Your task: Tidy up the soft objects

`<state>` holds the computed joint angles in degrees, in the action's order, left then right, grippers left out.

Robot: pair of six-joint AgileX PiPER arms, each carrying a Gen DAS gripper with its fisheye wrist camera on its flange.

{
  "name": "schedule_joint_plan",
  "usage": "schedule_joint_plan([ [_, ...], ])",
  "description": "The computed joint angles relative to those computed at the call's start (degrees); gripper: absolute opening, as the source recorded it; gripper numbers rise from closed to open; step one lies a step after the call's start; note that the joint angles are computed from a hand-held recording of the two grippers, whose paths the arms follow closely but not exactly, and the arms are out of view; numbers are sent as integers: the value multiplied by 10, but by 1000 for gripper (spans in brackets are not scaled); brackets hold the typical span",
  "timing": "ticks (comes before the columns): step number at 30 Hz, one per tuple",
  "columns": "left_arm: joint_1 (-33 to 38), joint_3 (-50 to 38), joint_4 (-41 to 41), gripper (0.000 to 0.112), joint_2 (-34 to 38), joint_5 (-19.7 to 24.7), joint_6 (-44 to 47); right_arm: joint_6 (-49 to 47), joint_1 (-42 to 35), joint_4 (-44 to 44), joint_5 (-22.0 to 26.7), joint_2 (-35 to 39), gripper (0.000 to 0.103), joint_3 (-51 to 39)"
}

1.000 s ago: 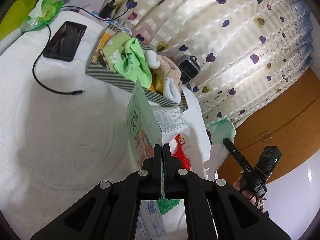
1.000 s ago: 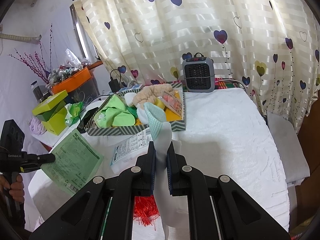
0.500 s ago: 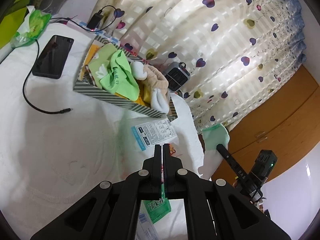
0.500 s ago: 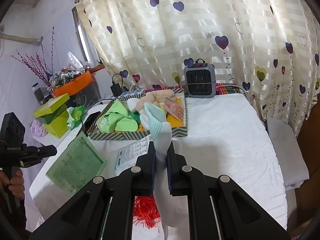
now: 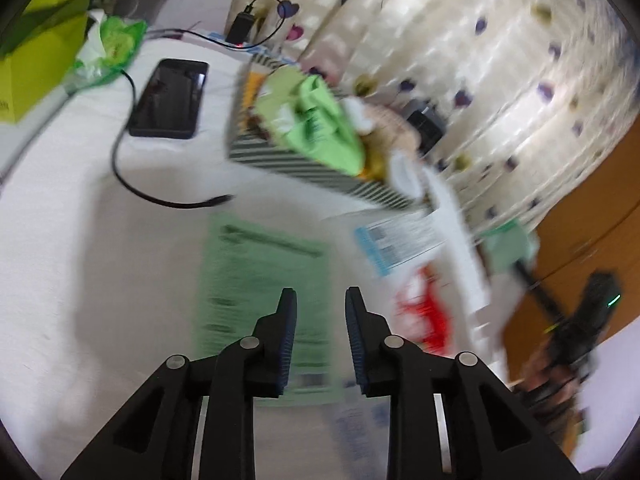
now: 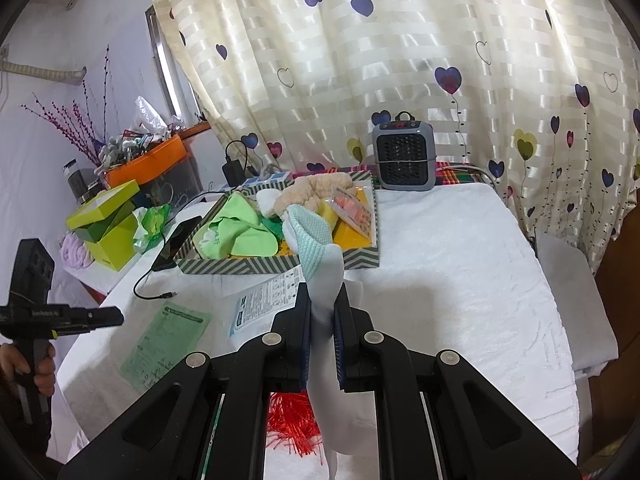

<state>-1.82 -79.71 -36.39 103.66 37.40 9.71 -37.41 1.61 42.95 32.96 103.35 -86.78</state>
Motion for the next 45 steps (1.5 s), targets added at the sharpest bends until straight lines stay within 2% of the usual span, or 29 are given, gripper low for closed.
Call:
schedule_joint_plan([
  [2,-6,1,68,27,3,-3,-40,0,2,1,0,3,10,-1],
  [6,8,12,83,43,9,5,-38,8,4,-8,-1,8,10,-3],
  [10,21,17,61,46,19,5,-16,6,3,-6,-1,12,10,-3],
  [14,9,1,81,59,35,11,-27,5,2,-5,0,16,10,-4],
  [20,-28,-39,212,59,57,23,-122,2,-3,1,-1,16,10,0],
  [31,-46,-63,257,63,68,52,-159,-11,-10,17,-1,22,10,3],
  [35,-85,-76,356,66,79,58,-218,-17,-15,27,2,29,10,-1],
  [42,-119,-80,440,72,87,62,-299,-24,-19,39,2,36,10,-2],
  [45,-118,-74,436,72,84,53,-305,-27,-22,45,1,39,10,1],
])
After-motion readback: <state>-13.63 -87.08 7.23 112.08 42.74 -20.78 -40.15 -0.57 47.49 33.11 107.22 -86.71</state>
